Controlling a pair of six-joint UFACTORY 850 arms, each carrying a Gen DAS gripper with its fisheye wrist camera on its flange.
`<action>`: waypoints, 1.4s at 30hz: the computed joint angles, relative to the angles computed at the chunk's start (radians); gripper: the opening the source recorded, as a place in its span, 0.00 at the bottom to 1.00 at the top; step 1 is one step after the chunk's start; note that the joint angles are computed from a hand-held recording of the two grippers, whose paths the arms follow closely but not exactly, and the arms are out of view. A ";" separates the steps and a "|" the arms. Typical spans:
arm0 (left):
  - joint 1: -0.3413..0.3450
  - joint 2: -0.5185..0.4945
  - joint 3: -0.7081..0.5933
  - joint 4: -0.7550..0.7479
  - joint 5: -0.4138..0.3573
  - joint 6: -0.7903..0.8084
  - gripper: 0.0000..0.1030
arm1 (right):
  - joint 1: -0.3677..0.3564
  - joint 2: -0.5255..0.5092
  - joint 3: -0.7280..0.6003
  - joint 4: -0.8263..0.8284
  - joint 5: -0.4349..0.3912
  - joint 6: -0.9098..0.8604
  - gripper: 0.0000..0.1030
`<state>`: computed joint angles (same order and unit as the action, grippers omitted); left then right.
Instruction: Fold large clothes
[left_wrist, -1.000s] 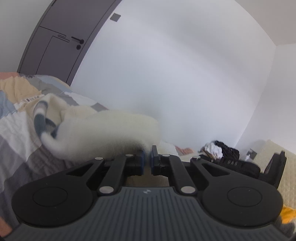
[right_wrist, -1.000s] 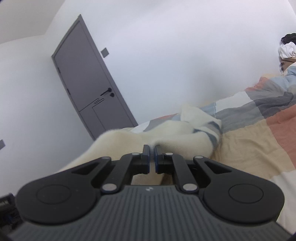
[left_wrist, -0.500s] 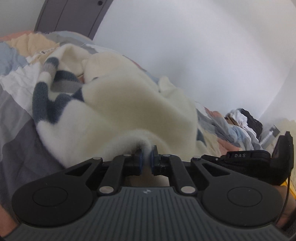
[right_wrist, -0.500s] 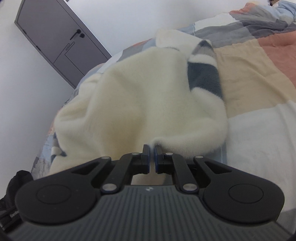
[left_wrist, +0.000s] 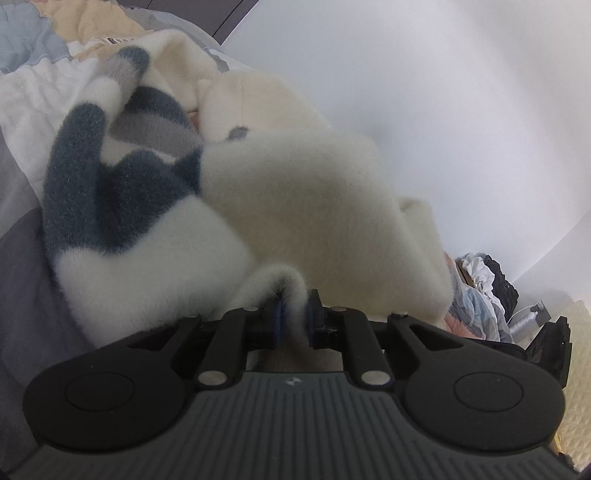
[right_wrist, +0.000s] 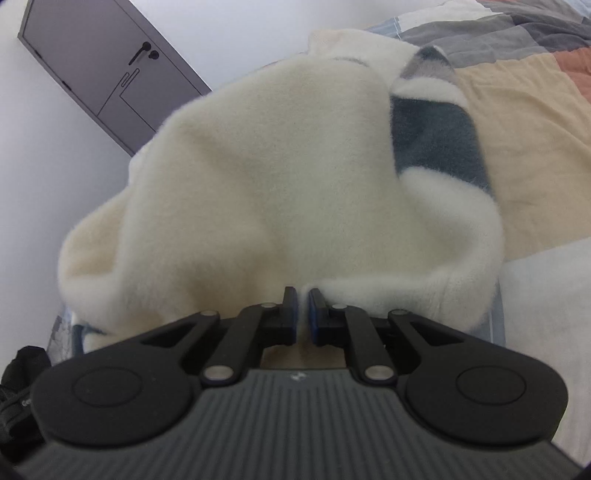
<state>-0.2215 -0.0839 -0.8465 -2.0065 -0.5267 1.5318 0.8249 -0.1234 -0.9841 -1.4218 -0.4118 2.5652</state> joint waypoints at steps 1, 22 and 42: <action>0.000 0.002 0.000 0.006 0.000 -0.012 0.21 | 0.000 0.001 -0.001 0.002 0.001 0.003 0.10; 0.103 0.225 0.188 0.197 0.151 -0.603 0.59 | 0.124 0.203 0.143 0.108 -0.144 0.298 0.59; 0.110 0.334 0.238 -0.578 0.098 0.246 0.08 | 0.164 0.240 0.143 0.021 -0.408 0.253 0.09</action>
